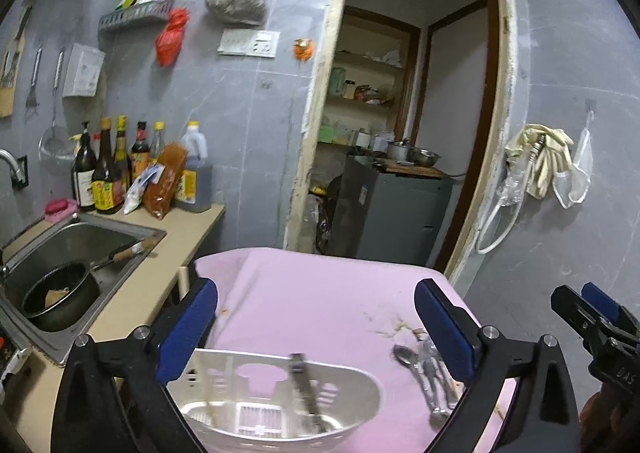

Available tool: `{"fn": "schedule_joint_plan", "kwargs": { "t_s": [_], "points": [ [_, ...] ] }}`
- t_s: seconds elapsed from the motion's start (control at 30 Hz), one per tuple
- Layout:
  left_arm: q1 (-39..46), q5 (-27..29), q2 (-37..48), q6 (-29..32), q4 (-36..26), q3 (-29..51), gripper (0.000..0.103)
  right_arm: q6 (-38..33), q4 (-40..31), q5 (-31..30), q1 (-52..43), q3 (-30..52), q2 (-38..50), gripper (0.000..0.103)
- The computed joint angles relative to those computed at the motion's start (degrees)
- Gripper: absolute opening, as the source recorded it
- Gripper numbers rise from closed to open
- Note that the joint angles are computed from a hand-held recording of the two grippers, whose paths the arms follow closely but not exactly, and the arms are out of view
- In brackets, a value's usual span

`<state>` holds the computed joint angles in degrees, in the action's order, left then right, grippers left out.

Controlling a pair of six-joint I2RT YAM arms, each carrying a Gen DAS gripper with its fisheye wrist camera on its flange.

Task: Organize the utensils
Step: 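Lower the chopstick into the white holder and open the left gripper, then move both grippers back over the utensil pile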

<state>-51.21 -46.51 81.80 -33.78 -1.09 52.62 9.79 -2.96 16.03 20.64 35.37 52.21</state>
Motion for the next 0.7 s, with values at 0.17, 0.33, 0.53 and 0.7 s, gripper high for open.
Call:
{"fn": "schedule_joint_plan", "kwargs": {
  "t_s": [0.17,0.33,0.53,0.7],
  "points": [
    [-3.8,-2.7,5.7,0.9,0.3,4.8,0.100,-3.3,-2.0,-7.3,-9.2,-2.1,-3.8,0.101],
    [-6.6,-4.3,12.0,0.2,-1.0,10.9,0.100,-6.8,-0.9,-16.5,-19.8,-3.6,-3.4,0.101],
    [-8.5,-5.2,19.5,-2.0,-4.4,18.9,0.100,-10.9,2.9,-26.6,-30.6,-3.8,2.5,0.101],
    [-9.1,-5.5,25.6,-4.4,-7.8,25.3,0.100,-14.1,6.3,-32.9,-35.8,-3.2,9.8,0.101]
  ]
}}
